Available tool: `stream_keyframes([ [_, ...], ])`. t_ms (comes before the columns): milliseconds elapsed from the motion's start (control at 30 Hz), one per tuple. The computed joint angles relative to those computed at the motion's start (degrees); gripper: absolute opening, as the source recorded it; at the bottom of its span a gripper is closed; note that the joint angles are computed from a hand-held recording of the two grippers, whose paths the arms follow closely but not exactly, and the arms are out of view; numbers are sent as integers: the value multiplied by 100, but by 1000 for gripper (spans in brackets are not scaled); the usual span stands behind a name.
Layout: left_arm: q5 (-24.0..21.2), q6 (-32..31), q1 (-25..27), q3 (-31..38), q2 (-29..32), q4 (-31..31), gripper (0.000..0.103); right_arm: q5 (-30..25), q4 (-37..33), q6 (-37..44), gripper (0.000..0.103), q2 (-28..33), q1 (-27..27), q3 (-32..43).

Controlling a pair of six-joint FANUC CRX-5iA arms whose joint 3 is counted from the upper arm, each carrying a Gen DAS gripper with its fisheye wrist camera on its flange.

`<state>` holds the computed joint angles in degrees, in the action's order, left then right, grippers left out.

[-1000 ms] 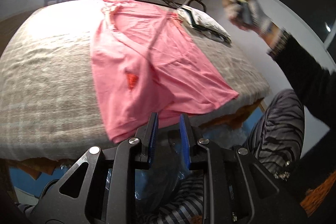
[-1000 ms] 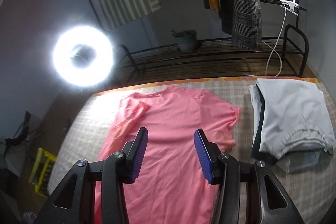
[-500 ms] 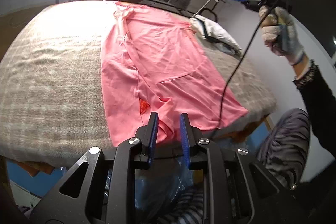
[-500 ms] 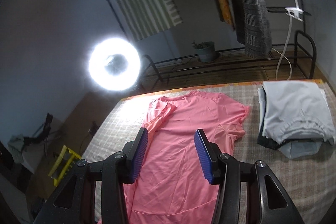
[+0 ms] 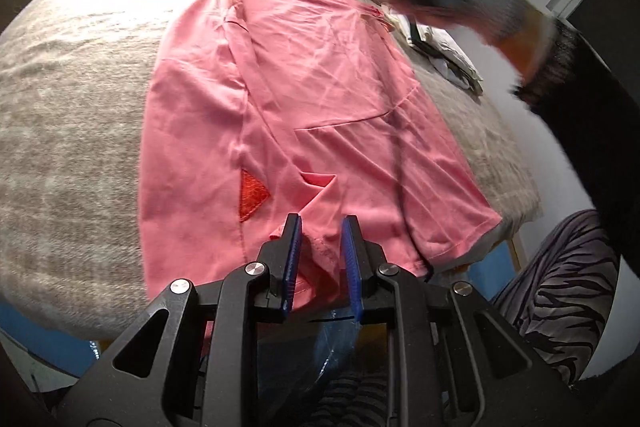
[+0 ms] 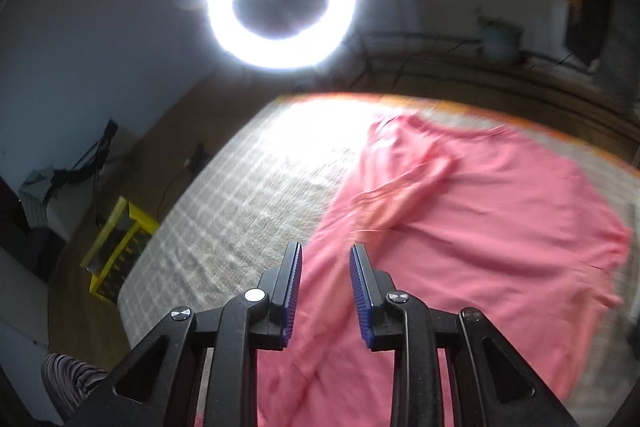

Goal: Fold small clothes

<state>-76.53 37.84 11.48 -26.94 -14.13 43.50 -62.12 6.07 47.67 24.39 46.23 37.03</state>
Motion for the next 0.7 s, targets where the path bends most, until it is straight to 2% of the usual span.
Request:
stream_keyframes([
  [200,-143,48,-106,16,152,14,19,-901,-662,408,23,1370,-217,1607],
  [367,-209,-66,-219,16,152,33,19,-1135,-834,558,23,1797,-281,2158],
  [467,-257,-113,-247,2,113,19,19,-1632,-516,373,23,2165,-295,2652],
  [533,-338,-239,-186,-25,64,42,19,-1831,-255,48,23,2133,-324,2551],
  [700,-549,-571,37,-136,-121,341,19,-1395,356,-972,28,1158,-445,906],
])
